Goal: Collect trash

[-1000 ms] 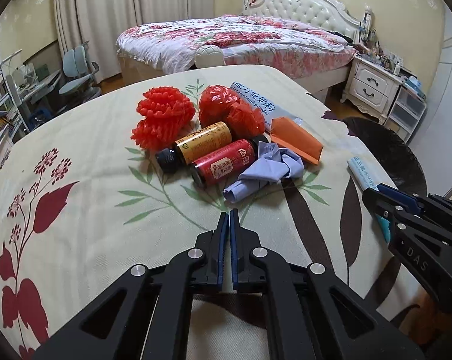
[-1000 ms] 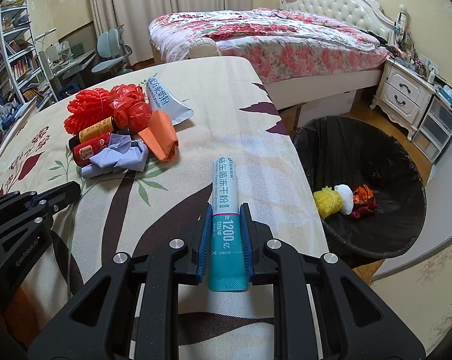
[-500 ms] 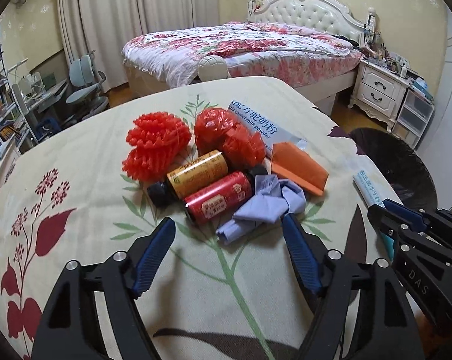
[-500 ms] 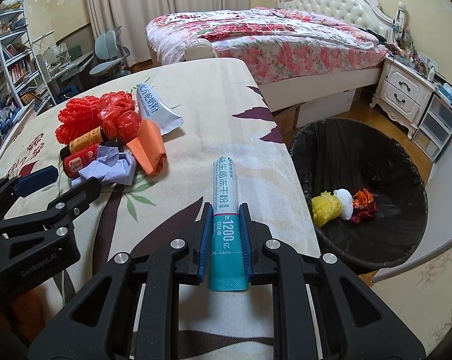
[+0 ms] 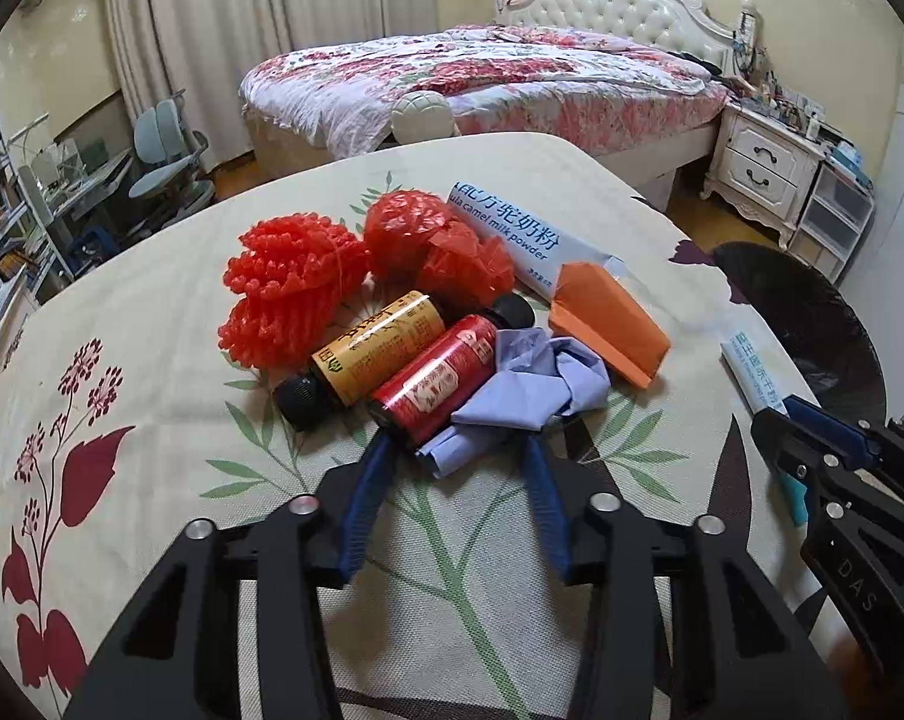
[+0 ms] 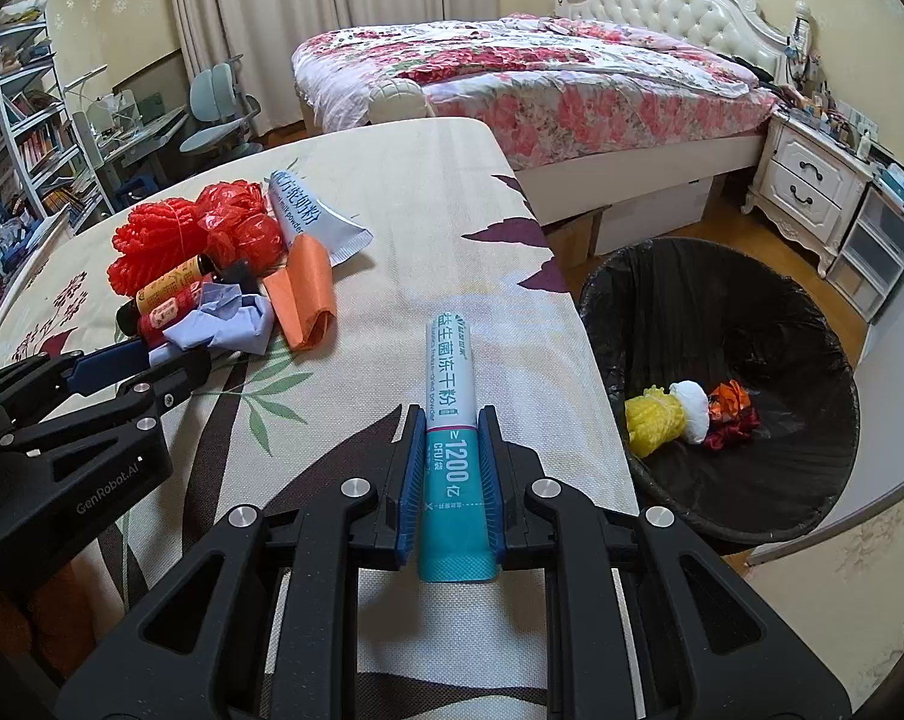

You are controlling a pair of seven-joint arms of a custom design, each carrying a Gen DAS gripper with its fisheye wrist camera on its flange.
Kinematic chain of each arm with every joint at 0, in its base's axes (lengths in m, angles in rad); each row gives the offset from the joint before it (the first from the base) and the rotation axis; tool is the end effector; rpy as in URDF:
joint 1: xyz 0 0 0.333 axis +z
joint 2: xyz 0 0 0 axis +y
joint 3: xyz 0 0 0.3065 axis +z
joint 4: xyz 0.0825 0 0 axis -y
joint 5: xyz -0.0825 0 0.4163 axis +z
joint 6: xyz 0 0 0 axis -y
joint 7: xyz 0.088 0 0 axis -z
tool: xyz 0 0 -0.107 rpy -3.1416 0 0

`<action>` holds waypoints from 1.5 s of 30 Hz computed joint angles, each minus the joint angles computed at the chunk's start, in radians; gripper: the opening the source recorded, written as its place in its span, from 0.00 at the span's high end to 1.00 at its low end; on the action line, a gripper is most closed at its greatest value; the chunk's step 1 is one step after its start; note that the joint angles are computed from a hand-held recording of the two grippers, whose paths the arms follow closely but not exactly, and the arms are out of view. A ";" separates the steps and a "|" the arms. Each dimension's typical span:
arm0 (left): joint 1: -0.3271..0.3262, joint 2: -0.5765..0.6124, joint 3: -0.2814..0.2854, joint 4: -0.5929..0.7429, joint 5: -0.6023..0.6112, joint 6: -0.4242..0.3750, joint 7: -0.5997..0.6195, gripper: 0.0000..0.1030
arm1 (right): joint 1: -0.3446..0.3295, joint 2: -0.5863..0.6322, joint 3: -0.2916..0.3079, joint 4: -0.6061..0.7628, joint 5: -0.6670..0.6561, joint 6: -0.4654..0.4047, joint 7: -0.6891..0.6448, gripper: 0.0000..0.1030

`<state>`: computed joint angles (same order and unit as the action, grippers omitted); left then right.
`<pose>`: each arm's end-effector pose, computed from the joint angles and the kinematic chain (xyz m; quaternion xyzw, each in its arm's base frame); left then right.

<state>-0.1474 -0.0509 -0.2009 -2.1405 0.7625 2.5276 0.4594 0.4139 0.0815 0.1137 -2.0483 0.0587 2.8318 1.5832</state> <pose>0.5546 -0.2100 0.4458 -0.7332 0.5866 -0.1840 0.2905 0.5552 0.3184 0.4563 -0.7982 0.4942 -0.1501 0.3101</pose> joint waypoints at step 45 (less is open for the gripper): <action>0.031 -0.092 -0.015 -0.106 -0.009 0.057 -0.048 0.75 | 0.002 -0.019 0.005 -0.033 -0.008 0.025 0.010 0.86</action>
<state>-0.1161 -0.1430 -0.2158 -2.2470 0.7536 2.5849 0.4114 0.4162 0.0625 0.1185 -2.0817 0.0508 2.8566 1.5932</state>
